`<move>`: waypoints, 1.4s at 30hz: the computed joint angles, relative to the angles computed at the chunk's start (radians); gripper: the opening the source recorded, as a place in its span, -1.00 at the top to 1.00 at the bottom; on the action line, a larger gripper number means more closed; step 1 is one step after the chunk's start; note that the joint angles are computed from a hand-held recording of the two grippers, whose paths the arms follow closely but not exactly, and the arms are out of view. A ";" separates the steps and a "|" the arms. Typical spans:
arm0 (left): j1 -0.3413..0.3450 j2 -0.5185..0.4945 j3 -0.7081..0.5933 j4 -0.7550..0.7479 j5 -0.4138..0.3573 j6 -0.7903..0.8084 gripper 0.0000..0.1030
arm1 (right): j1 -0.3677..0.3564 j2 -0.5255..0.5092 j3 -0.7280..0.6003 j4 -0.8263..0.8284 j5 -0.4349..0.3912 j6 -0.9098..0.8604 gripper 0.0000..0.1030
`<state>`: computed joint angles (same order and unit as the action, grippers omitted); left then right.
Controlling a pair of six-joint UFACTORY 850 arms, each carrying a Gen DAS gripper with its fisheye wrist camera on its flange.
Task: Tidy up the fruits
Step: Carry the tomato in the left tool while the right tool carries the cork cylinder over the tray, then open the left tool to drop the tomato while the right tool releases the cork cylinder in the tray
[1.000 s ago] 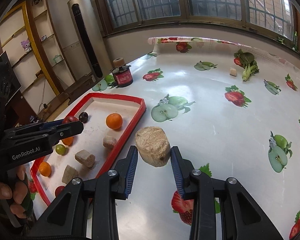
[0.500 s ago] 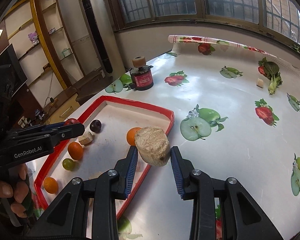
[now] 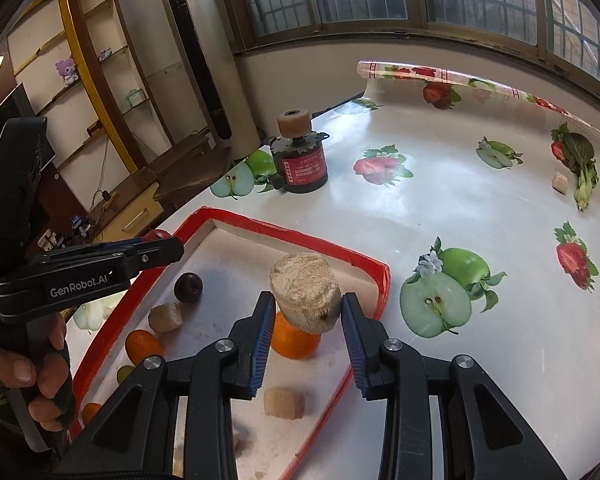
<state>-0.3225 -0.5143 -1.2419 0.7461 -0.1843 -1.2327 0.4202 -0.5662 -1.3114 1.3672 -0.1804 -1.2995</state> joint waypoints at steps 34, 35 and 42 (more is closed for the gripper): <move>0.006 -0.112 -0.111 -0.234 -0.073 0.253 0.34 | -0.009 -0.131 -0.134 -0.290 -0.059 0.291 0.28; 0.004 -0.111 -0.110 -0.231 -0.078 0.248 0.32 | -0.010 -0.127 -0.129 -0.281 -0.058 0.282 0.28; -0.005 -0.081 -0.078 -0.130 -0.083 0.139 0.06 | -0.016 -0.078 -0.067 -0.105 -0.040 0.107 0.15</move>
<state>-0.3278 -0.5948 -1.3195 0.6164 -0.2669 -1.0937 0.4040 -0.6442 -1.3784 1.2619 -0.2204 -1.1927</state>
